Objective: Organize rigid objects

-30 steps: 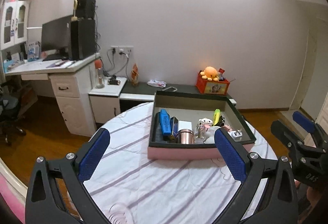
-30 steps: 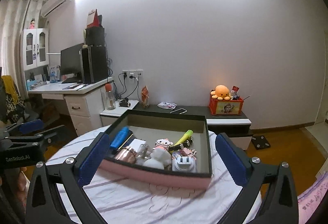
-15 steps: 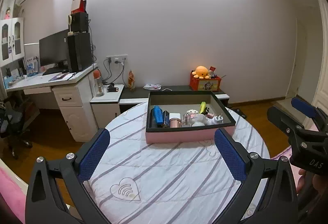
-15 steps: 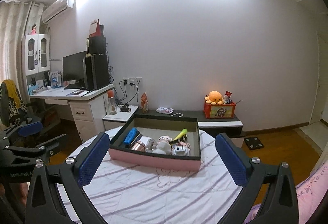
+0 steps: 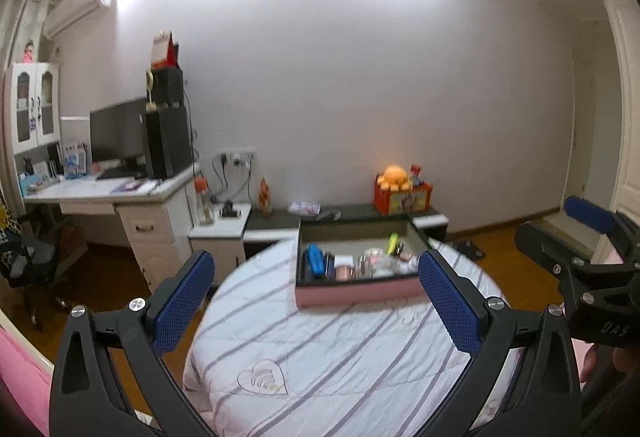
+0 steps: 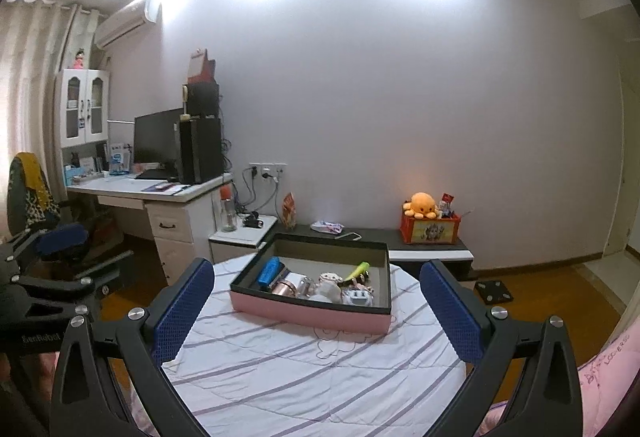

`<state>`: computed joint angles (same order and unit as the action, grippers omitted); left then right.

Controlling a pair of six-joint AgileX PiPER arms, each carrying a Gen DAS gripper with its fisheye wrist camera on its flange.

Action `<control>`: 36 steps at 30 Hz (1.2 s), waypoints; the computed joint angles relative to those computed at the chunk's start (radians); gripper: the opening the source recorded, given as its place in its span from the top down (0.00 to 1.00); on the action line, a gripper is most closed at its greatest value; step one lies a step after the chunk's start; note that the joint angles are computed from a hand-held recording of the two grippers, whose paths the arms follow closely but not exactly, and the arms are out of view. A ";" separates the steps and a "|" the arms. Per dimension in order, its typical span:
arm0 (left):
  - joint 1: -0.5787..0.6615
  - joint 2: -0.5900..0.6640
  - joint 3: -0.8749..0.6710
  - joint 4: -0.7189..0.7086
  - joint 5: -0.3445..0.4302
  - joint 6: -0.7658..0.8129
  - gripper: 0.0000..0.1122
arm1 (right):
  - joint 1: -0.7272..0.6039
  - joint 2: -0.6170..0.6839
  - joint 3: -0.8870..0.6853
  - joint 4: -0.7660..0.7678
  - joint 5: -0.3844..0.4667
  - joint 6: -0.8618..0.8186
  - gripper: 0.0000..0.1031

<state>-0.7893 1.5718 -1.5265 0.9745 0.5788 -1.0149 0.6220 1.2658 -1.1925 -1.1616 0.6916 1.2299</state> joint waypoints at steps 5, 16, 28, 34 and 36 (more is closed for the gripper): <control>-0.047 -0.077 0.043 0.122 0.002 -0.086 0.08 | 0.119 -0.056 0.016 -0.158 0.086 0.107 0.00; -0.157 -0.160 0.099 0.362 0.089 -0.245 0.08 | 0.341 -0.075 0.007 -0.361 0.305 0.163 0.00; -0.205 -0.172 0.137 0.522 0.153 -0.412 0.08 | 0.405 -0.072 0.030 -0.459 0.398 0.232 0.00; -0.219 -0.163 0.148 0.572 0.184 -0.461 0.08 | 0.429 -0.064 0.039 -0.501 0.455 0.248 0.00; -0.223 -0.159 0.154 0.594 0.196 -0.474 0.08 | 0.440 -0.056 0.041 -0.514 0.485 0.247 0.00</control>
<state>-1.0126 1.4133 -1.3729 1.5683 0.7748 -1.4890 1.0618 1.2098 -1.1519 -1.6757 1.1763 1.4773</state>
